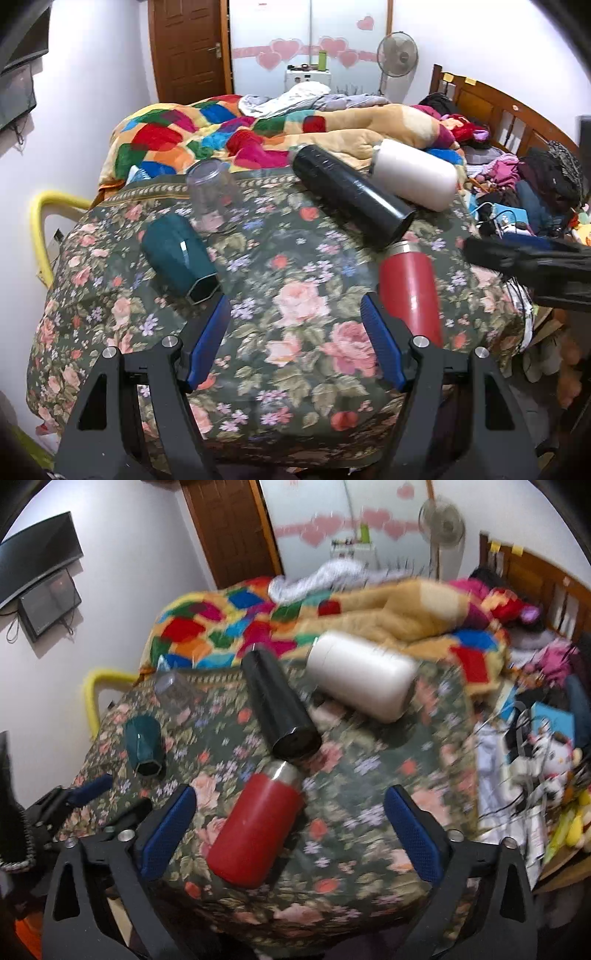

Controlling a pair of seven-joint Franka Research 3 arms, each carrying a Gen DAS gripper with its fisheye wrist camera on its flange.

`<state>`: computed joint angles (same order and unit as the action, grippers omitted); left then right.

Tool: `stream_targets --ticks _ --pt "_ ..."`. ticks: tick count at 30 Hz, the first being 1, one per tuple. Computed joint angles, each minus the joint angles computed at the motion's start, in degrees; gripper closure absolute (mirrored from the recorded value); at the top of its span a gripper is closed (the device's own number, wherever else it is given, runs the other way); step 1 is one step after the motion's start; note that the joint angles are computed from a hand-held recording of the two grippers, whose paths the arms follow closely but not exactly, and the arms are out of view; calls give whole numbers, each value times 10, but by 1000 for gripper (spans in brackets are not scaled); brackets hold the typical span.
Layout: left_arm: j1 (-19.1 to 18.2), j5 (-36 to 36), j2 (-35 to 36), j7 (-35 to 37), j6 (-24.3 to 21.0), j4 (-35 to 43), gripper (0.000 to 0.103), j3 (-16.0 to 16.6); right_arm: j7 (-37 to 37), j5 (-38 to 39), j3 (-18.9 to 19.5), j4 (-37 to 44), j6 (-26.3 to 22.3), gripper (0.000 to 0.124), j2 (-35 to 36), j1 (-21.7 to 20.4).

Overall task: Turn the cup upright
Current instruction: 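Close the right tool on the red bottle while the left tool releases it, then rotate the red bottle with the right tool until its open mouth points up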

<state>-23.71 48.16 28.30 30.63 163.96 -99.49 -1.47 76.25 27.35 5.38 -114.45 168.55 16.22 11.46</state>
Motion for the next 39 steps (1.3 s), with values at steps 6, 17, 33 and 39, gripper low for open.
stream_targets --ticks 6,17,33,39 --pt "0 9 0 -16 17 -15 31 8 44 -23 -8 90 -119 53 75 7" --pt "0 9 1 -24 39 -24 31 16 75 -18 -1 173 -215 57 137 1" --pt "-10 78 -31 -109 39 -45 31 32 45 -46 -8 92 -81 65 64 31" --pt "-1 101 -37 -134 35 -46 31 24 50 -78 -14 86 -30 65 52 43"
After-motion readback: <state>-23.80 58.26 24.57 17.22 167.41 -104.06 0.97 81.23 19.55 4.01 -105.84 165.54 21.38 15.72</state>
